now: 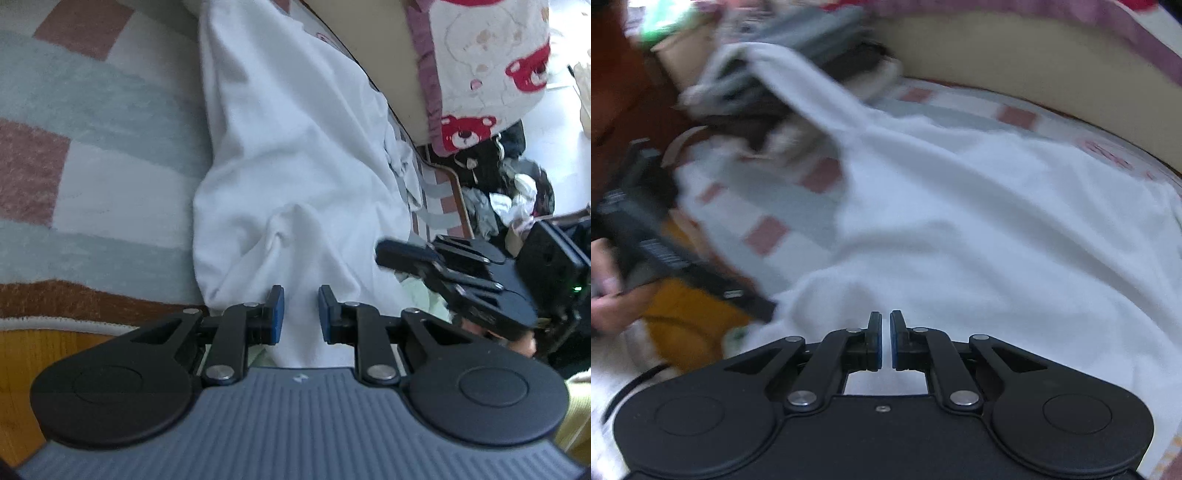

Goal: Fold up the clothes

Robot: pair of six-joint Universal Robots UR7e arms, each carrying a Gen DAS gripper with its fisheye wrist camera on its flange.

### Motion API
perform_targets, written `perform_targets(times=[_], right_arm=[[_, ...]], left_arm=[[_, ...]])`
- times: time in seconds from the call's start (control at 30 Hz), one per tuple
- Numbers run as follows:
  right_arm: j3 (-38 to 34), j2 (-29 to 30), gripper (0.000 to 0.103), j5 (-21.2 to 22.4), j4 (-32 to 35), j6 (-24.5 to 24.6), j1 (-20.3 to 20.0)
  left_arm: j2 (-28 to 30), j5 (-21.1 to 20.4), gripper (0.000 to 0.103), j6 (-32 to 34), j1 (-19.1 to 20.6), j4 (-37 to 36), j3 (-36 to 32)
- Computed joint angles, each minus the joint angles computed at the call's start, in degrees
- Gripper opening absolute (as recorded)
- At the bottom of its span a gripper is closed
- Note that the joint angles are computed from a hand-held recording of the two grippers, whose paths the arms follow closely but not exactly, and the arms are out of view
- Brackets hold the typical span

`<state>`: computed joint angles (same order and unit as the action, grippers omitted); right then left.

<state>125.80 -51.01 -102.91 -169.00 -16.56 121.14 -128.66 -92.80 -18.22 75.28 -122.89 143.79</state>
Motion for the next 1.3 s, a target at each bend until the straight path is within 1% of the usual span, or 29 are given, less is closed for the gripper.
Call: perform_targets(times=[0.03,0.13,0.2,0.23,0.33,0.37,0.4,0.43,0.47,0.5,0.57,0.6,0.63,0.67,0.7,0.73,0.77,0.87,0.97,1.1,1.17,1.23,1.27,1.3], right_arm=[[-0.2,-0.4,0.009,2.0,2.4,-0.3,-0.4],[-1.9,1.4,0.009,1.2,8.5,1.2,-0.2],[-2.4,3.0,0.009,1.8,10.2,2.9,-0.7],[-2.6,3.5,0.009,3.3,11.3,3.6,-1.3],[-2.0,3.8,0.009,8.4,11.3,3.7,-2.7],[-1.7,3.9,0.009,10.1,11.2,3.7,-3.2],[-1.5,4.1,0.009,11.8,11.2,3.6,-3.7],[-1.2,4.2,0.009,13.4,10.9,3.9,-4.2],[-0.9,4.3,0.01,15.0,10.5,4.3,-4.6],[-0.7,4.2,0.011,15.3,10.3,4.1,-4.5],[-0.3,3.9,0.012,15.2,10.0,3.7,-4.0],[-0.1,3.7,0.012,15.2,9.9,3.5,-3.8],[0.0,3.6,0.012,15.2,9.7,3.2,-3.5],[0.1,3.2,0.014,14.1,9.6,2.9,-3.2],[0.1,2.8,0.02,12.8,9.5,2.4,-2.8],[0.2,2.3,0.037,11.5,9.3,2.0,-2.4],[0.3,2.1,0.047,9.8,8.7,1.5,-2.1],[0.6,1.7,0.048,4.4,6.1,0.2,-1.1],[-0.4,2.8,0.047,0.4,6.4,-1.3,-0.3],[-1.6,4.8,0.047,-4.6,5.7,-4.6,1.8],[-2.8,6.0,0.047,-9.2,6.7,-5.7,3.7],[-3.3,6.5,0.047,-12.1,6.9,-5.7,4.7],[-3.4,6.5,0.046,-12.8,6.9,-5.9,5.0],[-3.1,6.0,0.047,-11.0,6.3,-5.0,4.2]], left_arm=[[-0.3,0.8,0.019,-0.3,-0.7,0.7,-0.1],[-1.2,2.2,0.019,-0.8,-1.3,2.0,-0.4],[-2.7,3.7,0.019,-0.6,-2.7,1.3,-0.1],[-3.6,4.6,0.02,-0.5,-3.5,0.9,0.0],[-5.8,6.3,0.021,0.1,-6.4,-0.1,0.1],[-5.9,6.1,0.024,0.3,-7.1,-0.6,0.2],[-5.8,5.7,0.032,0.7,-7.5,-1.0,0.2],[-5.5,5.2,0.042,1.0,-7.8,-0.7,0.1],[-5.2,4.9,0.046,1.3,-8.3,0.1,0.1],[-5.0,5.6,0.048,1.3,-9.2,1.5,0.0],[-4.9,8.6,0.048,0.5,-11.9,5.5,-0.1],[-4.6,10.7,0.045,-0.5,-13.2,7.6,-0.2],[-4.5,13.1,0.032,-2.0,-14.0,10.0,-0.3],[-4.4,15.0,0.024,-3.1,-14.1,11.6,-0.3],[-4.0,15.1,0.015,-3.7,-13.1,11.7,-0.5],[-3.5,13.9,0.014,-3.6,-11.1,10.9,-0.7],[-3.2,12.9,0.014,-3.6,-9.7,10.2,-0.9],[-3.1,10.8,0.014,-3.4,-6.9,8.4,-1.3],[-2.8,9.1,0.014,-3.6,-5.2,7.3,-1.5],[-2.8,9.6,0.014,-3.6,-5.5,8.4,-1.8],[-3.4,10.9,0.014,-4.0,-7.0,9.4,-1.6],[-3.7,11.5,0.014,-4.2,-7.8,9.8,-1.6],[-3.8,11.2,0.014,-4.1,-7.4,9.8,-1.7],[-3.8,10.9,0.014,-3.9,-7.0,9.8,-1.8]])
